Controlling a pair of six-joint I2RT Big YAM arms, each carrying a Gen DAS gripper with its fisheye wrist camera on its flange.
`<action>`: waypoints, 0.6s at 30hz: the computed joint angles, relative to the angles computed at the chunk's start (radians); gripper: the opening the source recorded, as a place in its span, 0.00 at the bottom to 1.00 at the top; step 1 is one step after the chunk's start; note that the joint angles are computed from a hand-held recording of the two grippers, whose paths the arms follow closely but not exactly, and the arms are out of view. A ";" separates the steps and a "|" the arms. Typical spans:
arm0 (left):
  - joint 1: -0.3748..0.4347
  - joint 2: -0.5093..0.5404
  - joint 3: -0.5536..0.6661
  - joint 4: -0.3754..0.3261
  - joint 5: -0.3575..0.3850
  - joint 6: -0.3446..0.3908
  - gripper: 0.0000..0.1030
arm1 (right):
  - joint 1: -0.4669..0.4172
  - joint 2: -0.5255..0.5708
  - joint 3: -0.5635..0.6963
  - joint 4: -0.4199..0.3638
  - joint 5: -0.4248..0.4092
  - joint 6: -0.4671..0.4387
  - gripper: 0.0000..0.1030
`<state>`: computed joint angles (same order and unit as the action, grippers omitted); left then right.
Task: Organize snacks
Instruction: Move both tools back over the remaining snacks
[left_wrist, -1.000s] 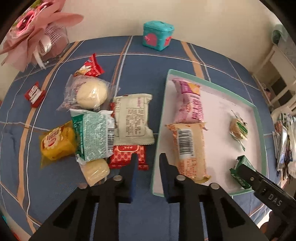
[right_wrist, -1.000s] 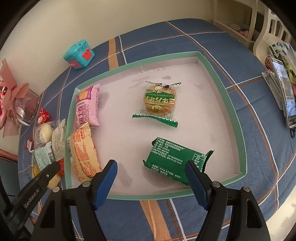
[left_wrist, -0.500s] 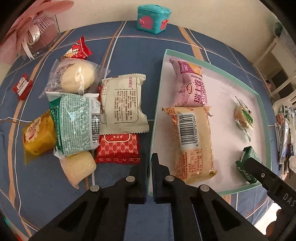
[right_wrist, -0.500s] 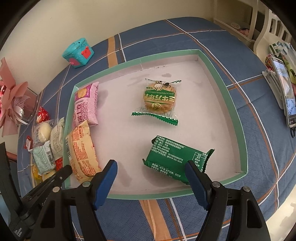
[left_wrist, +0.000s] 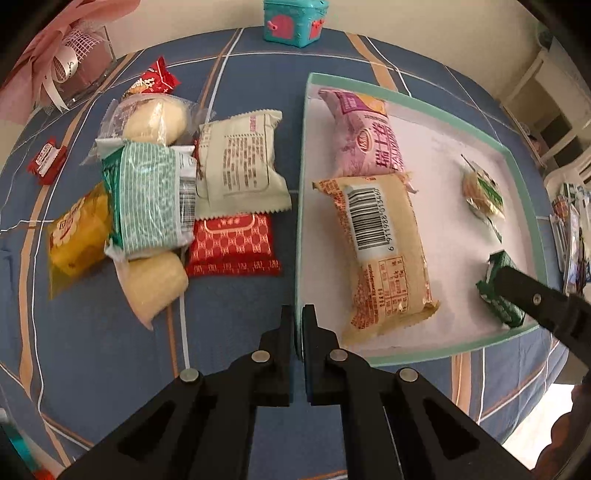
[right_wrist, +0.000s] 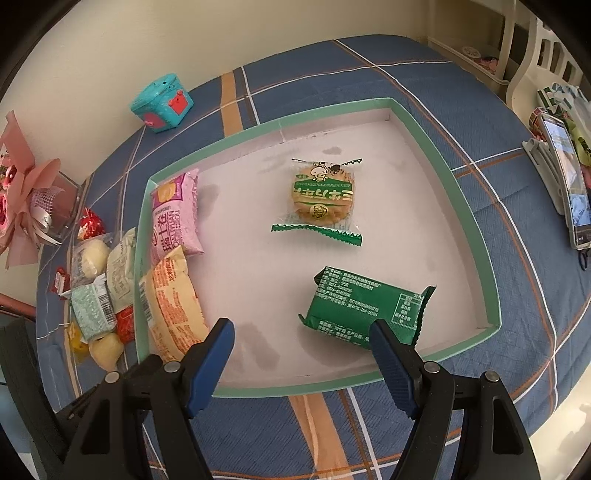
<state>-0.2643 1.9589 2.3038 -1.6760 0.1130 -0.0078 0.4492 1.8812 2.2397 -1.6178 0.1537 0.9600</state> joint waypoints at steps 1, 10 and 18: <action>-0.003 -0.007 -0.008 -0.004 -0.003 0.004 0.04 | 0.002 0.002 0.006 -0.004 -0.001 0.001 0.76; -0.013 -0.075 -0.114 0.010 0.014 0.006 0.05 | 0.015 0.014 0.030 -0.037 -0.008 0.009 0.76; 0.000 -0.094 -0.115 0.032 0.041 0.002 0.06 | 0.017 0.017 0.024 -0.049 -0.016 0.001 0.76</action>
<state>-0.2639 1.8648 2.1889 -1.6443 0.1541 -0.0059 0.4658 1.8979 2.2641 -1.6673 0.1376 0.9612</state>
